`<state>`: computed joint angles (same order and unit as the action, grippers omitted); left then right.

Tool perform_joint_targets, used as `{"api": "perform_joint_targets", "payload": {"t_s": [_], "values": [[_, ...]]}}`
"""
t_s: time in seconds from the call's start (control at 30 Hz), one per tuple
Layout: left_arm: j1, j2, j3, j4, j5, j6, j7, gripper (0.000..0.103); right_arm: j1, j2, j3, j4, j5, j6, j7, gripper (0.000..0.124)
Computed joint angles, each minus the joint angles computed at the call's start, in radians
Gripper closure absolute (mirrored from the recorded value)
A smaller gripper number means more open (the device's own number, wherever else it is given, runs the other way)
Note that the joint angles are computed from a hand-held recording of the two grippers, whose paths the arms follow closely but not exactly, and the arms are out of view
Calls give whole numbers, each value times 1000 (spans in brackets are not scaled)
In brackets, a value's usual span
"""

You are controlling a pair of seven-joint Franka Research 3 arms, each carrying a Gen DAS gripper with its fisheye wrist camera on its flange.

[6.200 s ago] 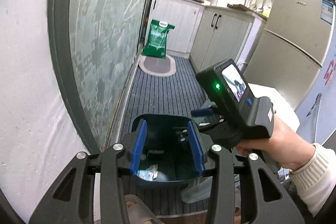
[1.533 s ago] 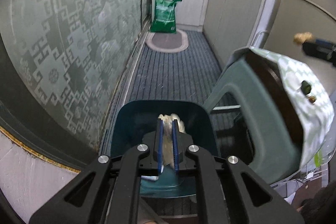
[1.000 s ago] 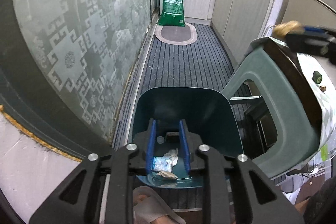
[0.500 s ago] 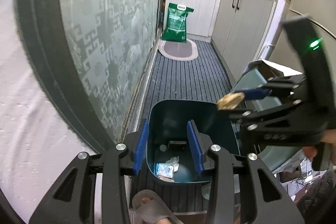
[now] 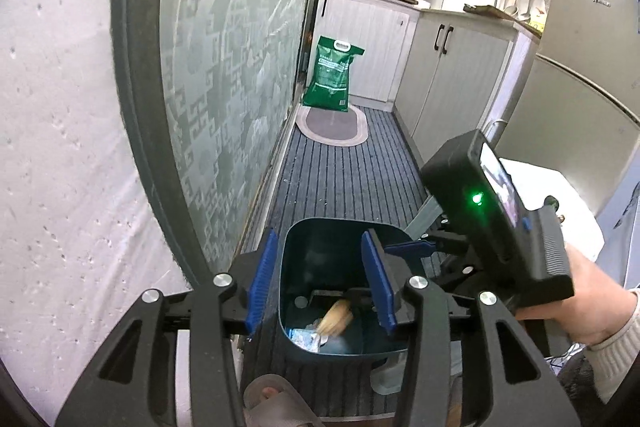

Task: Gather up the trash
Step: 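Withdraw both open grippers from the bin back to the table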

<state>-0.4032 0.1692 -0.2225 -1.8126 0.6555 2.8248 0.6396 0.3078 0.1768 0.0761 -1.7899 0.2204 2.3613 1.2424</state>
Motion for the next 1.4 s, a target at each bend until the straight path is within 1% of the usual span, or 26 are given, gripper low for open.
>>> {"api": "perform_joint_targets", "payload": {"t_s": [0.4, 0.47, 0.57, 0.63, 0.73, 0.9, 1.03, 1.2, 1.4], "values": [[-22, 4, 4, 31, 54, 1, -43, 52, -18, -61, -12, -46, -10, 29, 12, 61], [-24, 6, 3, 39, 57, 4, -48, 52, -25, -78, -13, -61, 0, 37, 7, 65], [-33, 13, 3, 63, 72, 0, -53, 50, -35, -108, -17, -87, 14, 59, -1, 69], [-42, 20, 6, 78, 89, -7, -64, 50, -43, -140, -21, -118, 19, 94, -6, 72], [-45, 30, 4, 92, 83, -3, -62, 50, -58, -187, -29, -158, 36, 134, -19, 73], [-72, 80, -6, 161, 57, -10, -26, 50, -89, -254, -47, -203, 72, 167, -42, 74], [-105, 124, -6, 225, 40, -26, 15, 50, -117, -295, -61, -237, 68, 193, -37, 75], [-152, 190, -4, 317, 12, -59, 73, 50, -160, -346, -91, -287, 86, 228, -50, 75], [-203, 256, 5, 414, -20, -97, 128, 50, -221, -397, -118, -336, 71, 257, -32, 76]]}}
